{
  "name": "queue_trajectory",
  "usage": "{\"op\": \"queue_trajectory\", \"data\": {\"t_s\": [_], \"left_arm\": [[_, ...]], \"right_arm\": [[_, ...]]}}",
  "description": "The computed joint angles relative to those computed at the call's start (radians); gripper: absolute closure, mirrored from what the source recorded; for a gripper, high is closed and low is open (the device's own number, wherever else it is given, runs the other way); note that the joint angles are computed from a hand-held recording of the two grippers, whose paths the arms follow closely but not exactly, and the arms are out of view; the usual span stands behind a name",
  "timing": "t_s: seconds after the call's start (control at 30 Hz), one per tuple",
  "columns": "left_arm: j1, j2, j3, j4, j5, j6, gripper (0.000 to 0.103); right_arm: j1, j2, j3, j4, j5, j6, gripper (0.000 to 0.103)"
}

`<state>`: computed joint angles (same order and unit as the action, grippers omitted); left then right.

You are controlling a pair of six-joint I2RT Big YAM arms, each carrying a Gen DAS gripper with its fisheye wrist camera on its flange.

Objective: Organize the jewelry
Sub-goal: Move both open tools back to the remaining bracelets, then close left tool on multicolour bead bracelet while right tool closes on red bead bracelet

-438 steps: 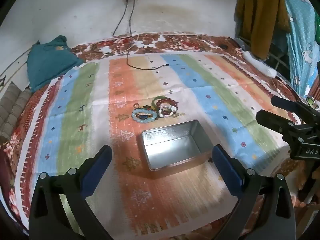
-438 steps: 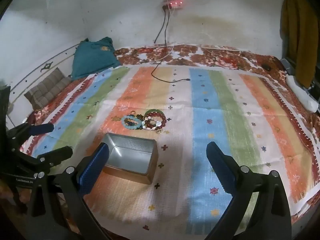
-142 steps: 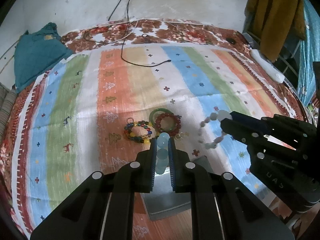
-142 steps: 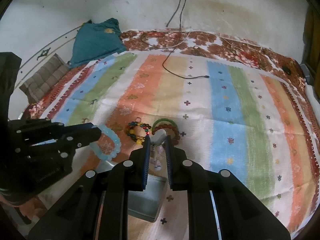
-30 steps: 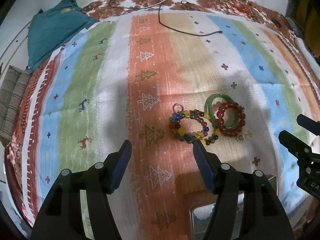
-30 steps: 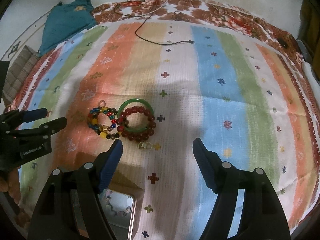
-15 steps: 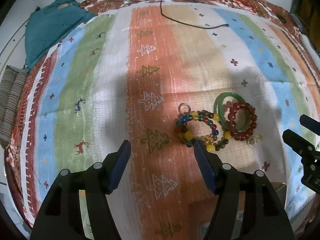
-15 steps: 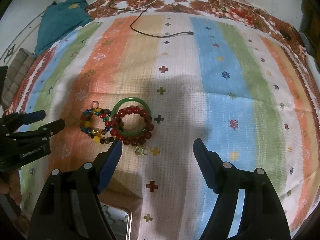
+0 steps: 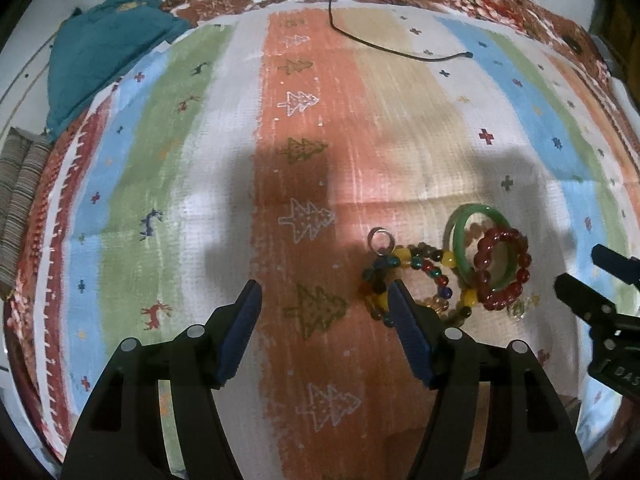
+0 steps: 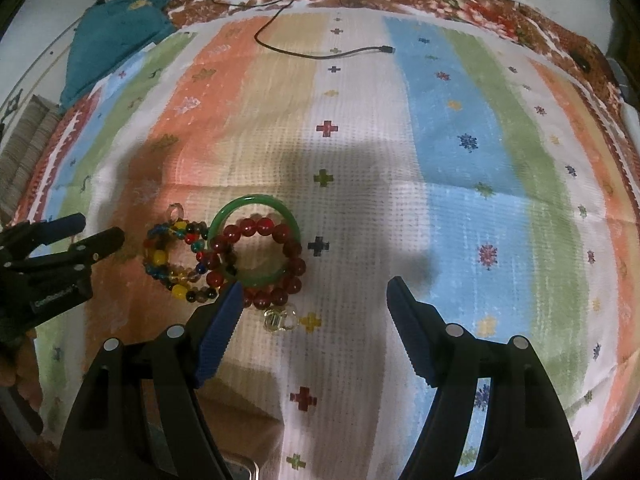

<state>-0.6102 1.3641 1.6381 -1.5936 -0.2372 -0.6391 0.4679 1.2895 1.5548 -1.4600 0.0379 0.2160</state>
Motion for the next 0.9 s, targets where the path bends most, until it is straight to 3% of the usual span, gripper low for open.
{"op": "queue_trajectory", "data": {"t_s": [0.33,0.47,0.53,0.7,0.9], "left_arm": [[0.016,0.032,-0.017,0.011,0.022,0.033,0.042],[0.026,0.037,-0.025,0.024,0.034,0.040,0.049],[0.033,0.040,-0.029,0.034,0.051,0.045,0.051],[0.037,0.048,-0.033,0.047,0.068,0.059,0.058],[0.038,0.055,-0.035,0.059,0.087,0.078,0.070]], "right_arm": [[0.016,0.028,0.002,0.023,0.034,-0.012,0.030],[0.018,0.042,0.004,0.031,0.026,-0.024,0.030],[0.016,0.052,0.005,0.031,0.022,-0.027,0.038],[0.007,0.072,-0.005,0.030,0.017,-0.034,0.040],[0.002,0.090,-0.010,0.031,-0.007,-0.044,0.058]]}}
